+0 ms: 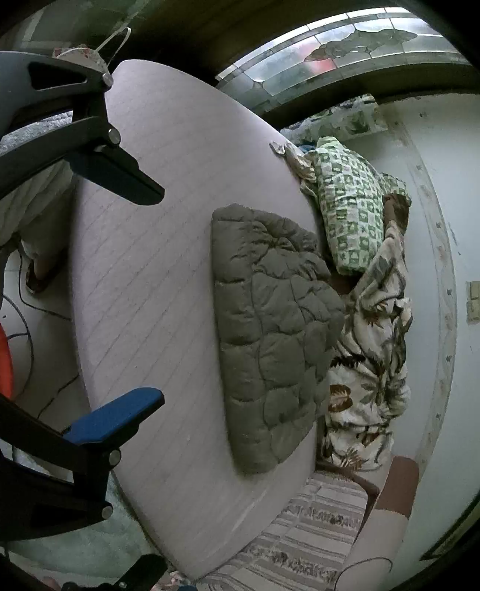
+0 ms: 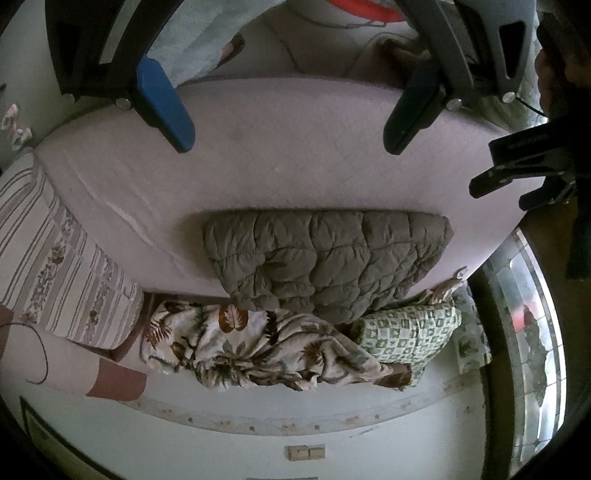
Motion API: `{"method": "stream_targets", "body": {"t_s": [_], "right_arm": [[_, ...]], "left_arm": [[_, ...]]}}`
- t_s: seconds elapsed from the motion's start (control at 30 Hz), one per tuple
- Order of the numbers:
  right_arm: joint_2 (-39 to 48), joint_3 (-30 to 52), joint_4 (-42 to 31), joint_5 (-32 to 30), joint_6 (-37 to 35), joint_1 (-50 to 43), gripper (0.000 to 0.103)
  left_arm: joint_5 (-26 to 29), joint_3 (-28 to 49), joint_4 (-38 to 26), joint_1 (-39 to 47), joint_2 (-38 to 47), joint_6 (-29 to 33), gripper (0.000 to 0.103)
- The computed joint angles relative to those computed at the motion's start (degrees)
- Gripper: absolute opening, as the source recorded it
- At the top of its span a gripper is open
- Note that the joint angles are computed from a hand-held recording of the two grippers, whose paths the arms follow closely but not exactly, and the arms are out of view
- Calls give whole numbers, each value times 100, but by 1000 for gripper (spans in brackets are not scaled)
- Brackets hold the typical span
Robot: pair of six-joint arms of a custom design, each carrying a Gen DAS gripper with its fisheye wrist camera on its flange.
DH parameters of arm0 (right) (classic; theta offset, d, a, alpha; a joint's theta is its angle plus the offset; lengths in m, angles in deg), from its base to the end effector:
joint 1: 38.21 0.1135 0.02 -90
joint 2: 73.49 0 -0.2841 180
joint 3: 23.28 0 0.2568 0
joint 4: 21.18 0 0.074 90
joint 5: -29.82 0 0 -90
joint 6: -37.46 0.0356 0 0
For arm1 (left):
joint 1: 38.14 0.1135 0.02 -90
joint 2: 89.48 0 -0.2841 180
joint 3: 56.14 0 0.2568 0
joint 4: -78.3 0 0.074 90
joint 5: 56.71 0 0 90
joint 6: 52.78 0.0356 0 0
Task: Fold large clothes
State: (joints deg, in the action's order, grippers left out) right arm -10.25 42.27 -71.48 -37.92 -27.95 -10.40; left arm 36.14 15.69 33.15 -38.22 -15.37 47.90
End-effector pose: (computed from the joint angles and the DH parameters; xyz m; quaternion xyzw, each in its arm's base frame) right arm 0.2011 0.0908 0.2981 0.0434 0.9176 -0.0064 0.3951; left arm 0.2729 -0.0022 0.2958 0.0963 0.9265 0.0104 0.3635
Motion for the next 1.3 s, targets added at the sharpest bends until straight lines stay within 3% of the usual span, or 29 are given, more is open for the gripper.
{"method": "stream_targets", "body": {"t_s": [0.37, 0.73, 1.3], "right_arm": [[-232, -97, -90, -47, 5, -94, 103], [-240, -57, -171, -98, -50, -157, 103], [35, -7, -41, -296, -187, -439, 103]], "left_arm": [[-62, -142, -56, -171, -325, 16, 99], [-558, -258, 43, -456, -401, 2, 99], [-476, -143, 83, -507, -108, -40, 99]]}}
